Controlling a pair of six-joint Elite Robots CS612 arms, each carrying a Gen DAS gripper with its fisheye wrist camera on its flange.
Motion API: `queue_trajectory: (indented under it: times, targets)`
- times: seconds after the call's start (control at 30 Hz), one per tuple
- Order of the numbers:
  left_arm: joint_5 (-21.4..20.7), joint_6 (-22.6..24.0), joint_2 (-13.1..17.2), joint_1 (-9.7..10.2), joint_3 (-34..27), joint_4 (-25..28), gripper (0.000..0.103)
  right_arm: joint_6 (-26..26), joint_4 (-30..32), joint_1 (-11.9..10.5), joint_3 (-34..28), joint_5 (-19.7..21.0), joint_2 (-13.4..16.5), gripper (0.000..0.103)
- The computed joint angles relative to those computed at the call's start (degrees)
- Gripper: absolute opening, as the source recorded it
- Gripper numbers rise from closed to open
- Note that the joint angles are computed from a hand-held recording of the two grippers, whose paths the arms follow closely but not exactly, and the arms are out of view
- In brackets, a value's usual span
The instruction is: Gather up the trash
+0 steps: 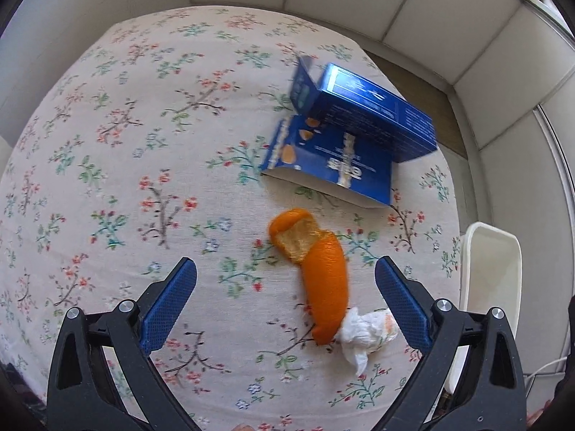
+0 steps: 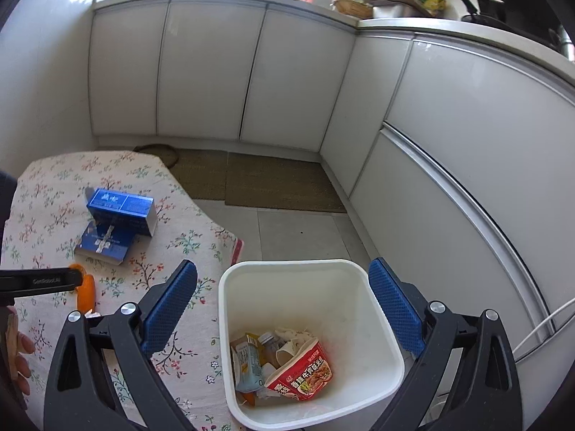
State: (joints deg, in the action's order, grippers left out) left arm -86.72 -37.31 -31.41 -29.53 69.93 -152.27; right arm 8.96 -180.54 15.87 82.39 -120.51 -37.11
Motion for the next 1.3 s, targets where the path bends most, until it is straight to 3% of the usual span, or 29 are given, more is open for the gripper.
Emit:
queue_trajectory:
  times: [0.1,0.2,0.27,0.3,0.37,0.4,0.6,0.7,0.87,1.0,1.17,1.3]
  targets:
    - [-1.7,3.1,1.1,-0.33,-1.6,1.3,0.088,-0.2,2.0,0.0,-0.3,0.7,0.2,0.093]
    - [-2.7,5.0,1.8,-0.30,-2.5,3.6,0.066,-0.1,4.4,-0.1,-0.8,2.5,0.3,0.093]
    - [0.0,5.4,1.5,-0.49,-1.9,3.5,0.054,0.2,6.0,-0.2,-1.1,4.4,0.3,0.093]
    - [-0.2,5.4,1.3,-0.32,-1.6,2.9,0.049,0.3,6.7,-0.3,-1.3,5.0,0.4,0.093]
    - [-2.3,4.9,1.0,0.31,-0.8,1.3,0.025,0.6,8.5,-0.4,-1.9,7.0,0.6,0.093]
    - [-3.0,4.6,0.8,0.59,-0.2,0.6,0.023,0.9,9.4,-0.4,-2.3,8.2,0.7,0.093]
    - [-4.7,3.9,-1.2,1.88,4.0,-3.7,0.019,1.5,11.3,-0.1,-4.8,12.0,1.9,0.093]
    - [-5.7,2.5,-2.6,2.96,6.6,-6.7,0.019,-1.6,10.9,0.2,-6.9,14.9,3.0,0.093]
    - [-6.3,0.4,-5.0,4.69,10.1,-13.3,0.019,-14.7,10.4,0.4,-13.2,20.5,6.0,0.093]
    - [-6.7,-0.2,-5.8,5.40,10.7,-16.9,0.019,-28.2,13.8,1.0,-21.4,20.1,10.2,0.093]
    - [-6.6,1.3,-5.8,5.63,10.1,-18.5,0.019,-35.6,23.7,1.4,-31.5,21.0,14.9,0.093]
    - [-4.8,3.9,-6.0,5.51,9.8,-16.2,0.019,-39.2,32.0,1.7,-39.6,21.3,18.8,0.093]
